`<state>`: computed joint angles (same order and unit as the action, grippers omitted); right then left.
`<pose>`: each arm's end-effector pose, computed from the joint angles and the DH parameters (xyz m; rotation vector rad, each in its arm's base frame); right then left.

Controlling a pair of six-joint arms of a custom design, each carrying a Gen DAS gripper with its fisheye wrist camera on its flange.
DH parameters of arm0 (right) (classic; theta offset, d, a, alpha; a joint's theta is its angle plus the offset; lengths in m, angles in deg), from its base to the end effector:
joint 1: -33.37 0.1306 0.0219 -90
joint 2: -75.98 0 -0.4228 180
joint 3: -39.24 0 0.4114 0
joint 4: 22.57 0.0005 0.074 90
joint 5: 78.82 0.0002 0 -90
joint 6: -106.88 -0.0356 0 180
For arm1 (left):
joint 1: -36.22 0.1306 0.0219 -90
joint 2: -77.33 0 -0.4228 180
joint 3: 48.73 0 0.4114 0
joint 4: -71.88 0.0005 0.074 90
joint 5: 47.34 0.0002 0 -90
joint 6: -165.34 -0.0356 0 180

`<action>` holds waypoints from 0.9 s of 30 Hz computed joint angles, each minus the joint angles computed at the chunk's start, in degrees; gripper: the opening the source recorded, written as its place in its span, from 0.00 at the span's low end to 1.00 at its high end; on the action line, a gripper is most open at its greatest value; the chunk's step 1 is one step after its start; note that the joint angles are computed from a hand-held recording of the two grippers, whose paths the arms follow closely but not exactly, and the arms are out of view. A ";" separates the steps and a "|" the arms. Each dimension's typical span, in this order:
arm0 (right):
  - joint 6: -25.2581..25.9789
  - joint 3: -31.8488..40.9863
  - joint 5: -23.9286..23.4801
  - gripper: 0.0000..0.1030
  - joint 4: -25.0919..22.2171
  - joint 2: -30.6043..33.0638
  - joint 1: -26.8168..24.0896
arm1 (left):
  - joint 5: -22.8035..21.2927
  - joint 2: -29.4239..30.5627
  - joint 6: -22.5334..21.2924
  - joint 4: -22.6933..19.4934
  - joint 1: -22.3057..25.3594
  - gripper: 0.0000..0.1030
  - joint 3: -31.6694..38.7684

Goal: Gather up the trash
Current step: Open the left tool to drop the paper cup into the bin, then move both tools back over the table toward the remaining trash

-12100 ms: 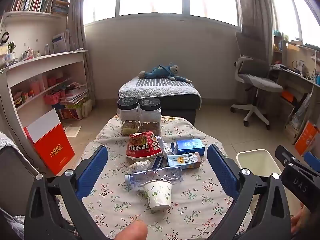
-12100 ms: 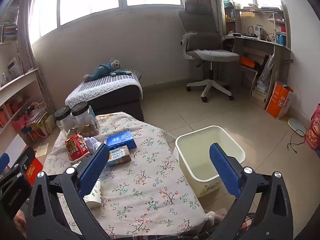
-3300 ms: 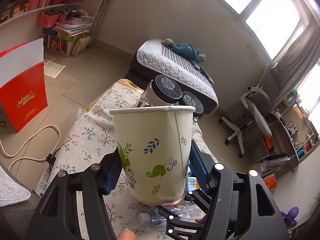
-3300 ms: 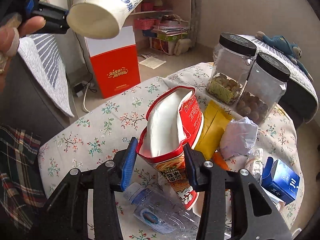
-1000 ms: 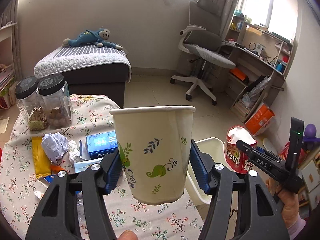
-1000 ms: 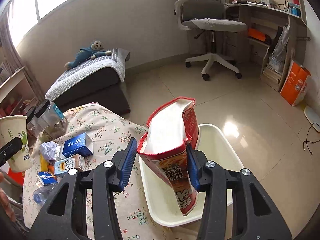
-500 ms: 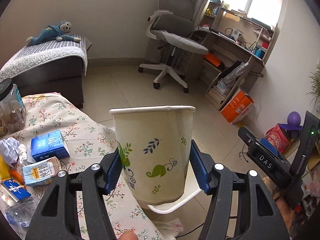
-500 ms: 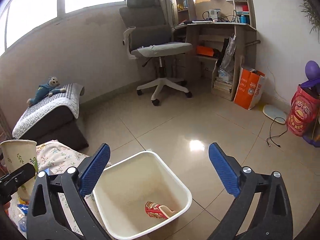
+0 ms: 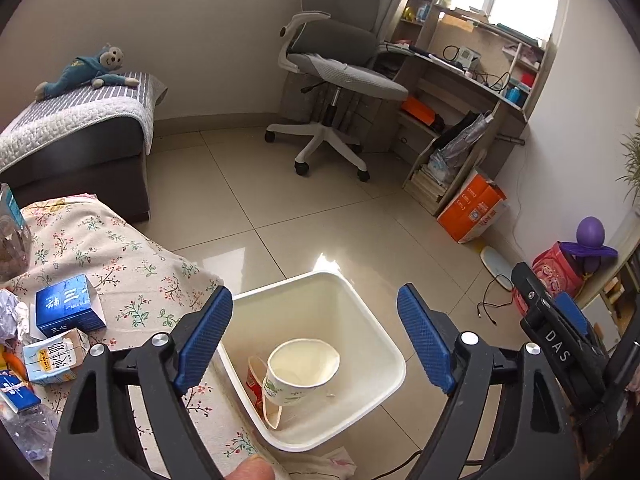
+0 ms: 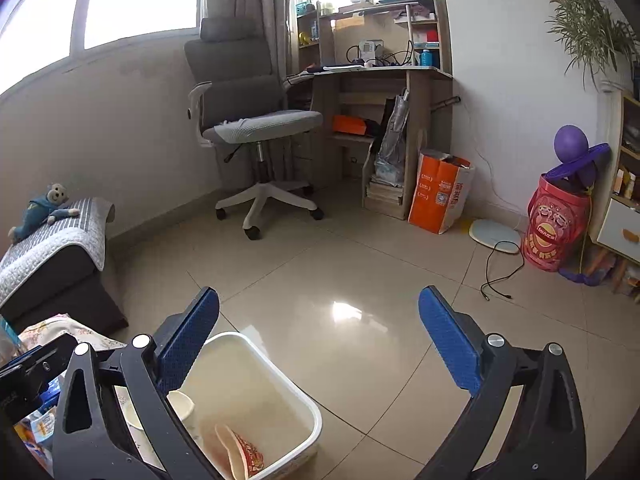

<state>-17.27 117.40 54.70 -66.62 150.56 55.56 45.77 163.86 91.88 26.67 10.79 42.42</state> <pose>0.3760 0.1264 0.4989 0.5855 1.9877 -0.2733 0.4410 -0.2124 0.5143 0.2085 2.3084 -0.4406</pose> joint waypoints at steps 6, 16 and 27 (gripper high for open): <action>-1.96 1.19 3.05 0.93 -0.84 1.03 2.69 | -13.94 -3.64 -0.68 4.69 -0.71 0.93 -3.40; -1.61 3.06 3.92 0.93 0.79 3.24 8.66 | -25.51 -8.18 -1.68 7.20 0.80 0.93 -7.06; 2.39 6.47 4.15 0.93 2.98 6.98 14.16 | -26.51 -13.11 -3.57 6.12 6.89 0.93 -10.38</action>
<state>-14.87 123.87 58.85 -63.63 157.54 69.71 19.27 150.75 88.31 32.79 17.68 32.05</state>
